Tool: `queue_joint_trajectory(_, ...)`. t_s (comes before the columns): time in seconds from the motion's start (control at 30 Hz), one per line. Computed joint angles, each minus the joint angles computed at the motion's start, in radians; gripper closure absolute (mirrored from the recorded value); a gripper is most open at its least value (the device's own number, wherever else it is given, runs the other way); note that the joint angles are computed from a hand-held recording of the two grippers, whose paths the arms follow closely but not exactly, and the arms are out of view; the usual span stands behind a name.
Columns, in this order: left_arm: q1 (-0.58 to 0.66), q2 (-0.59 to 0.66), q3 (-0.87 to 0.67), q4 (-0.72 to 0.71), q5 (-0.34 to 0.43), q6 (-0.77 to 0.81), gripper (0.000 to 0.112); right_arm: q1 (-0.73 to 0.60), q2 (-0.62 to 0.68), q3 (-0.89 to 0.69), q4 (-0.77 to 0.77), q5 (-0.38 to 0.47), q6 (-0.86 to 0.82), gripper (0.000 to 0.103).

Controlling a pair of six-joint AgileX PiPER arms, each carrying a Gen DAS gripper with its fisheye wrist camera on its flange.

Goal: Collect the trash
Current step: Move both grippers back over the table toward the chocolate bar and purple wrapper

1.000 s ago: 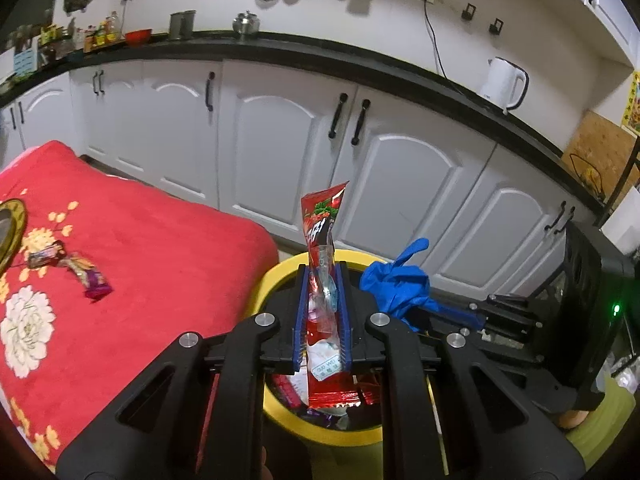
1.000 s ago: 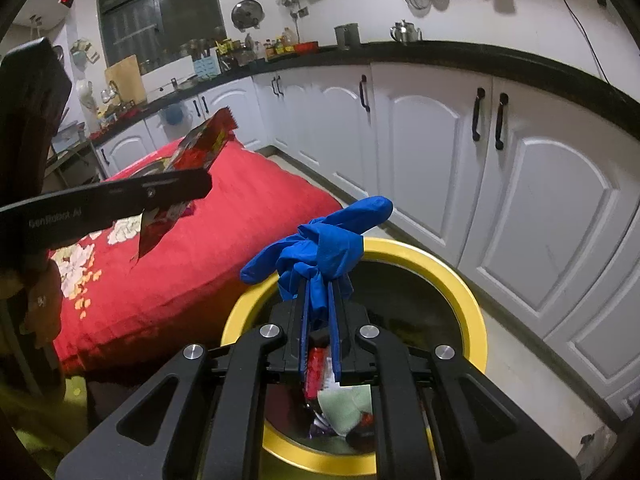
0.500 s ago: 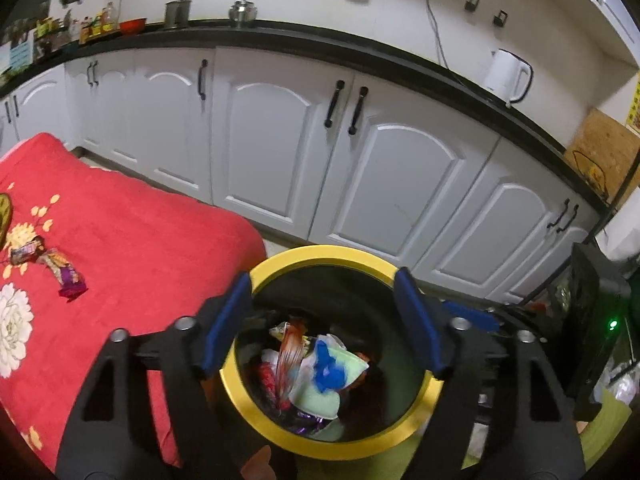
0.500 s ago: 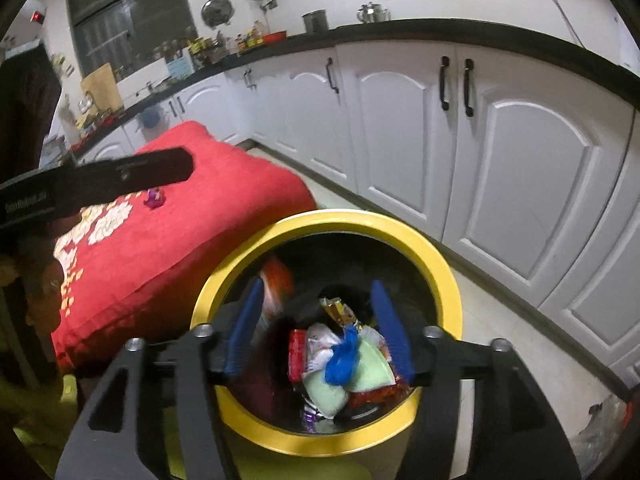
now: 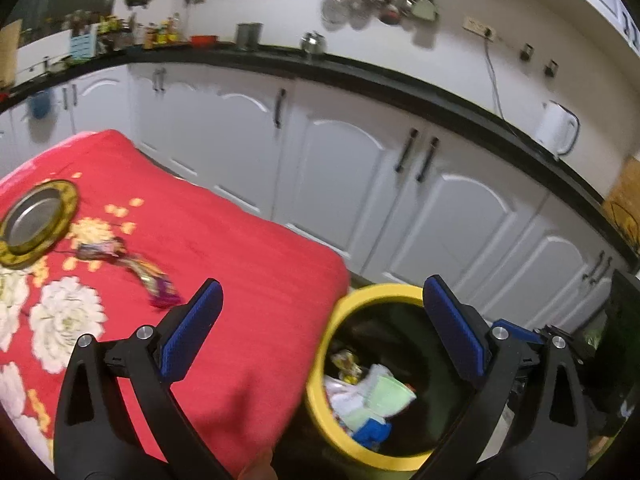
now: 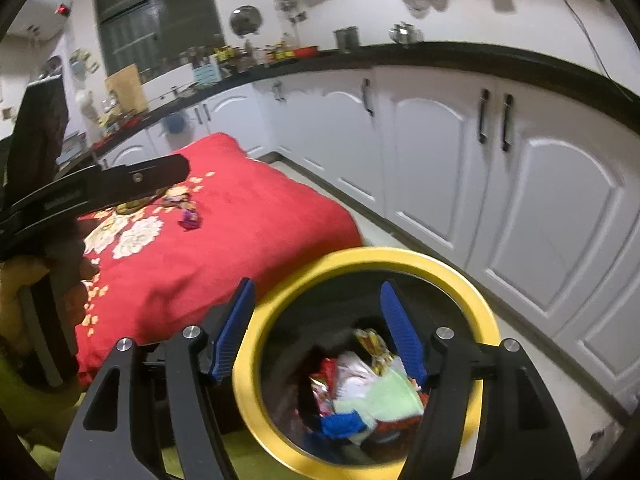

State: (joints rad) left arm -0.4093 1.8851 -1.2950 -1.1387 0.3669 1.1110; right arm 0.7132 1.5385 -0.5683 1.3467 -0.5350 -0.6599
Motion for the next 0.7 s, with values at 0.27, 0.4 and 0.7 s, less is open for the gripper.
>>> queue_joint_trajectory(0.27,0.112,0.002,-0.018,-0.024,0.012,0.009,0.020,-0.011,0.128,-0.219,0.024,0.076,-0.171,0.037)
queue_joint_trajectory(0.4,0.171,0.014,-0.036,-0.019,0.027,-0.004,0.020,-0.014,0.215,-0.349,0.068,0.116,-0.285,0.037)
queue_joint_trajectory(0.7,0.298,0.081,-0.131,0.061,0.074,-0.121,0.020,-0.055,0.443,-0.684,0.377,0.221,-0.733,0.037)
